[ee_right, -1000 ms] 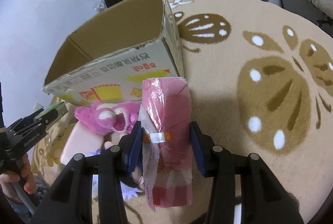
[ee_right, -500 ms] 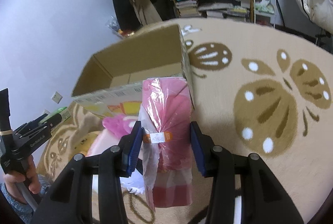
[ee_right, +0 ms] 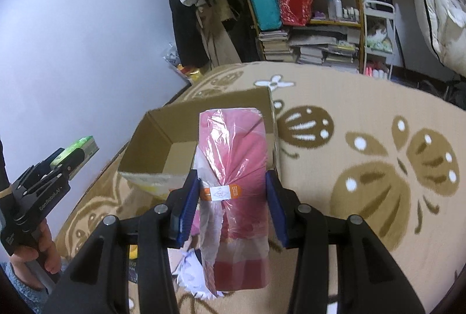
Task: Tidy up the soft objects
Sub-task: 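Lift both held items and lower them into the cardboard box, opening both tools, then move both tools back down toward the remaining plush toys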
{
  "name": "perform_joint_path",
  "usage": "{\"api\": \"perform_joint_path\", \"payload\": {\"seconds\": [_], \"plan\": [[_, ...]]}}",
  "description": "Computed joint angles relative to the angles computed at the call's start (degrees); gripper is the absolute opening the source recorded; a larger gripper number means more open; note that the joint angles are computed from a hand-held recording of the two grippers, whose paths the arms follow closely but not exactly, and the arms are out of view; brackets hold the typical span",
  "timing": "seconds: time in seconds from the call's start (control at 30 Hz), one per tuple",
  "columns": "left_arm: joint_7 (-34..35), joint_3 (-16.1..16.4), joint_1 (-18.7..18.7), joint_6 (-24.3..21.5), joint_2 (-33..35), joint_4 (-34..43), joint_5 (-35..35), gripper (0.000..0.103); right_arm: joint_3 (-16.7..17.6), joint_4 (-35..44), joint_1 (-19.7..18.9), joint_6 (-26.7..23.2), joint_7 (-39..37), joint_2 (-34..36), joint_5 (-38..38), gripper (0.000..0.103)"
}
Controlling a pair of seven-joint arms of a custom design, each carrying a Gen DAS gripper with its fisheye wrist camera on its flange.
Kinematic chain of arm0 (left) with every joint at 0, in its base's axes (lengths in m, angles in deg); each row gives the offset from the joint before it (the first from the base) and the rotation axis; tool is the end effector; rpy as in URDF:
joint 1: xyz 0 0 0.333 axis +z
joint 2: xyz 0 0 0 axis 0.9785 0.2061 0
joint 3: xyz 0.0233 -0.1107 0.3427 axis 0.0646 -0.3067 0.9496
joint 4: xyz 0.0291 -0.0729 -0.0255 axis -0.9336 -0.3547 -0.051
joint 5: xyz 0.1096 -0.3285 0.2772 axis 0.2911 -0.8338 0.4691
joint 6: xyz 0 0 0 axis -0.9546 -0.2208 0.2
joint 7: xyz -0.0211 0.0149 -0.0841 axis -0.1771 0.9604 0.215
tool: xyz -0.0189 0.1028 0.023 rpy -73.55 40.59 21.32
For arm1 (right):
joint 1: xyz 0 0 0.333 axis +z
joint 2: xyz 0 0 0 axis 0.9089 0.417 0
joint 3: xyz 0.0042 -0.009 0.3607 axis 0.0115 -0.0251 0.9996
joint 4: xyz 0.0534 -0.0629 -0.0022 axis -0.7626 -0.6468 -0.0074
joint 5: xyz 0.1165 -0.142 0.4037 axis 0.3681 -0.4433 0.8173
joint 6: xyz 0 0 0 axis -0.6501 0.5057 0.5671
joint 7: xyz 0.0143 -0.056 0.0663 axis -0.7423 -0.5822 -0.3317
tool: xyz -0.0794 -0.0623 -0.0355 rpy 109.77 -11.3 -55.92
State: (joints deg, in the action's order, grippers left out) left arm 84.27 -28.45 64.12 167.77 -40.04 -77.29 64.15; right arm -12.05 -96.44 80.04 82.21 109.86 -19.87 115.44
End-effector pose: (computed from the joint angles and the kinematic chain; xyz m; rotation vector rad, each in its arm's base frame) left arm 0.4356 -0.2868 0.6548 -1.7212 1.4109 -0.5604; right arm 0.5139 0.1520 0.5938 -1.8111 1.4289 -0.2946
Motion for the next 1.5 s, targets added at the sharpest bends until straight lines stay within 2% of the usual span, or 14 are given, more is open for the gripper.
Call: {"api": "perform_joint_path", "payload": {"seconds": [0.33, 0.73, 1.03, 1.13, 1.23, 1.3, 1.33, 1.47, 1.5], "plan": [[2.7, -0.2, 0.2, -0.3, 6.8, 6.6, 3.8, 0.051, -0.2, 7.8, 1.3, 0.8, -4.4, 7.0, 0.5, 0.048], [5.2, 1.9, -0.5, 0.5, 12.0, 10.0, 2.3, 0.051, 0.1, 14.8, 1.8, 1.8, -8.6, 15.0, 3.0, 0.048], [6.9, 3.2, -0.7, 1.8, 14.1, 10.9, -1.1, 0.053, 0.1, 16.3, 1.3, -0.5, -8.3, 17.5, 4.3, 0.048], [6.5, 3.0, -0.7, 1.3, 14.2, 11.0, 0.0, 0.055, 0.2, 16.2, 1.2, -0.6, -7.4, 17.8, 3.1, 0.048], [6.5, 2.8, -0.9, 0.0, 14.2, 11.1, 1.0, 0.062, 0.3, 15.9, 1.2, -0.3, -6.4, 17.6, 1.8, 0.049], [6.4, 2.9, -0.9, 0.2, 13.6, 10.8, 1.0, 0.072, 0.3, 15.7, 1.1, -1.0, -5.8, 17.3, 1.2, 0.051], [6.1, 2.9, -0.9, 0.2, 13.3, 10.7, 1.1, 0.074, 0.3, 15.6, 1.1, -1.1, -5.4, 17.1, 0.9, 0.057], [5.7, 2.8, -0.7, 0.4, 11.8, 10.1, 0.7, 0.099, 0.5, 13.6, 1.2, 0.1, -4.2, 15.2, -1.3, 0.078], [5.2, 2.7, -0.6, 0.2, 11.2, 9.7, 1.1, 0.101, 0.6, 13.0, 1.2, 0.5, -3.5, 14.7, -2.4, 0.082]]}}
